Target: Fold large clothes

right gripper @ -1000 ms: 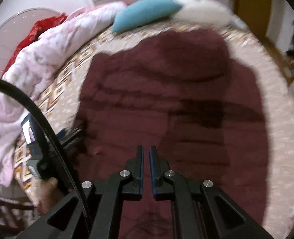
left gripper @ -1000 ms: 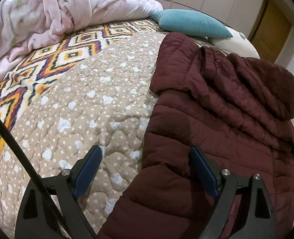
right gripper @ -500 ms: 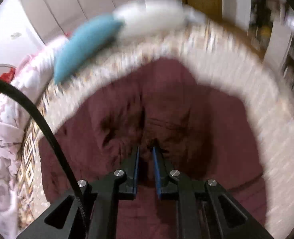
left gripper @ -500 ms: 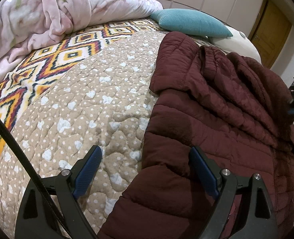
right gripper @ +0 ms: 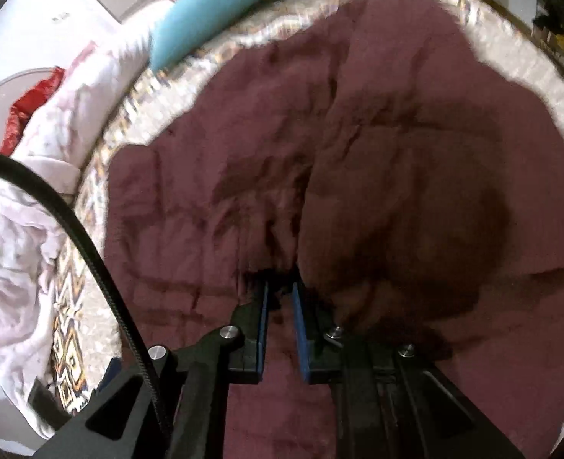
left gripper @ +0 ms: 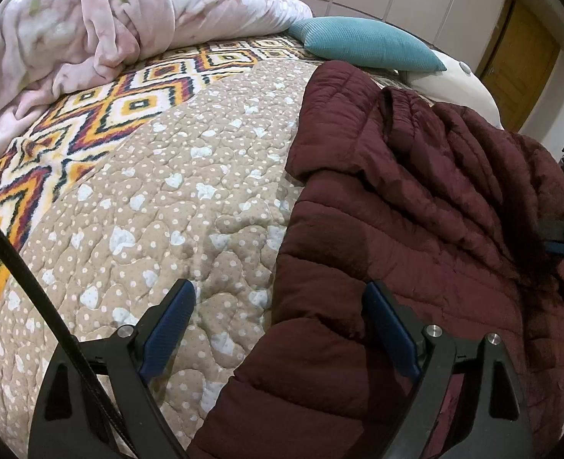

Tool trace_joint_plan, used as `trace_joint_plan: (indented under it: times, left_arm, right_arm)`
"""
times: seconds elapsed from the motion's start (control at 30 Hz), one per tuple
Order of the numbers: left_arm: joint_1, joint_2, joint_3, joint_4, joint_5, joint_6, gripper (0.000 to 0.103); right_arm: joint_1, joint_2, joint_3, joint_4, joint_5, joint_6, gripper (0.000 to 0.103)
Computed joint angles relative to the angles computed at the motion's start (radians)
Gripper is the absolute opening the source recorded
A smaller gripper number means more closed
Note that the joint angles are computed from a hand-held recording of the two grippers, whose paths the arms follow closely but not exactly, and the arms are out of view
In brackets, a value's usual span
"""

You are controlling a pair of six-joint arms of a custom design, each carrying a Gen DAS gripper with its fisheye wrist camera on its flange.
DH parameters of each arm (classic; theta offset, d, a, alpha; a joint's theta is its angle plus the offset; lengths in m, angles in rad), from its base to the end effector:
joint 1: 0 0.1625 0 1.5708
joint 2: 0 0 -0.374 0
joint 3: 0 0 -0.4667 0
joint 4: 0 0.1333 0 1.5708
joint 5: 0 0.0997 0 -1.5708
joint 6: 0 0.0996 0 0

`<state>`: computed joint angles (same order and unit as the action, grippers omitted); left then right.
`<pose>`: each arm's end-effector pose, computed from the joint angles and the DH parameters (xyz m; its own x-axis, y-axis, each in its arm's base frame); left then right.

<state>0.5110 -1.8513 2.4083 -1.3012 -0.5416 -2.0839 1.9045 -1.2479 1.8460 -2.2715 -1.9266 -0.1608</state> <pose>-0.1743 -0.3484 0.1670 -0.6609 -0.6607 -0.3560 -0.0307 0.4977 -0.8668 0.2940 -0.5470 0.1717 -0.8336 -0.4203 0.3584 -0.4653 0.8840 -0.0456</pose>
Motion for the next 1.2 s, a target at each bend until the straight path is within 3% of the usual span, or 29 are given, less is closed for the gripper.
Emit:
trace_joint_plan:
  times: [0.1,0.23,0.33,0.47,0.53,0.6,0.73,0.83,0.93,1.07,1.2]
  left_arm:
    - [-0.001,-0.005,0.005,-0.007,0.003,0.003,0.090]
    - [-0.011,-0.036,0.025,-0.024,0.008,0.011,0.090]
    - [-0.022,-0.052,0.035,-0.030,0.010,0.007,0.090]
    - [-0.040,-0.006,-0.010,0.043,-0.019,-0.042,0.089]
    - [-0.067,0.029,-0.046,0.090,-0.052,-0.039,0.086]
    - [-0.124,0.086,-0.095,0.183,-0.089,-0.065,0.086]
    - [-0.260,0.134,-0.157,0.318,-0.172,-0.091,0.086]
    - [-0.371,0.086,-0.151,0.404,-0.255,-0.155,0.086]
    - [-0.442,0.025,-0.123,0.454,-0.345,-0.186,0.086]
    - [-0.517,-0.128,-0.018,0.430,-0.481,-0.207,0.086]
    - [-0.582,-0.364,0.130,0.342,-0.541,-0.201,0.086]
  right_arm:
    - [0.001,-0.153,0.072,0.029,0.012,-0.036,0.036]
    - [-0.024,-0.395,0.169,0.107,-0.010,-0.118,0.043]
    - [-0.051,-0.618,0.248,0.138,-0.077,-0.212,0.048]
    - [-0.087,-0.851,0.351,0.058,-0.158,-0.375,0.055]
    - [-0.129,-0.946,0.380,0.052,-0.141,-0.440,0.059]
    - [-0.209,-1.040,0.408,0.075,-0.073,-0.498,0.064]
    - [-0.383,-1.127,0.436,0.139,0.073,-0.539,0.067]
    - [-0.491,-1.158,0.469,0.149,0.133,-0.572,0.067]
    - [-0.597,-1.202,0.507,0.146,0.170,-0.640,0.067]
    - [-0.723,-1.226,0.521,0.170,0.241,-0.676,0.067]
    - [-0.828,-1.210,0.495,0.249,0.318,-0.658,0.067]
